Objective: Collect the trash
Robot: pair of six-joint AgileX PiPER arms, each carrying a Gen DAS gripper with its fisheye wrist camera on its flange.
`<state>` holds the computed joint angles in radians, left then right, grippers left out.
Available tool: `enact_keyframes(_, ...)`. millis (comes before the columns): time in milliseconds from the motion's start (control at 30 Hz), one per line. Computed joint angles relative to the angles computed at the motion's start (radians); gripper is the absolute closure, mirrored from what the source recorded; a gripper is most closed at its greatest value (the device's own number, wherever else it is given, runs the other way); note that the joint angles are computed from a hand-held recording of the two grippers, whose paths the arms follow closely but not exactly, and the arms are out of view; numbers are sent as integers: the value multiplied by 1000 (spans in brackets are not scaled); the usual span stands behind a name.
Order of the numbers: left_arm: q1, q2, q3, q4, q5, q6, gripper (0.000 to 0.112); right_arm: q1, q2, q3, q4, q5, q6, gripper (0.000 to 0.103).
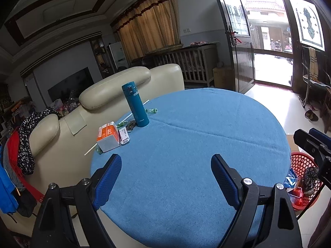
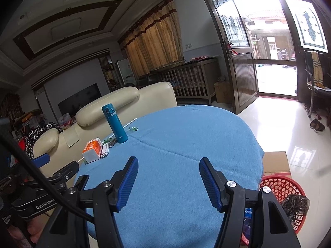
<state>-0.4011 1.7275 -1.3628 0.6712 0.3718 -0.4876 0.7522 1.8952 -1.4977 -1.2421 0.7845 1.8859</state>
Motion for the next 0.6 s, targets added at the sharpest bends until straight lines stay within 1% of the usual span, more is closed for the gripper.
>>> enact_keyframes(133,-3,6,-11,-24,10,26,24,1,-4,12,-9,-1,14,38)
enact_keyframes(600,-8,3,-5,-34,10,42,24,2,-5,18,-6,-2,15,38)
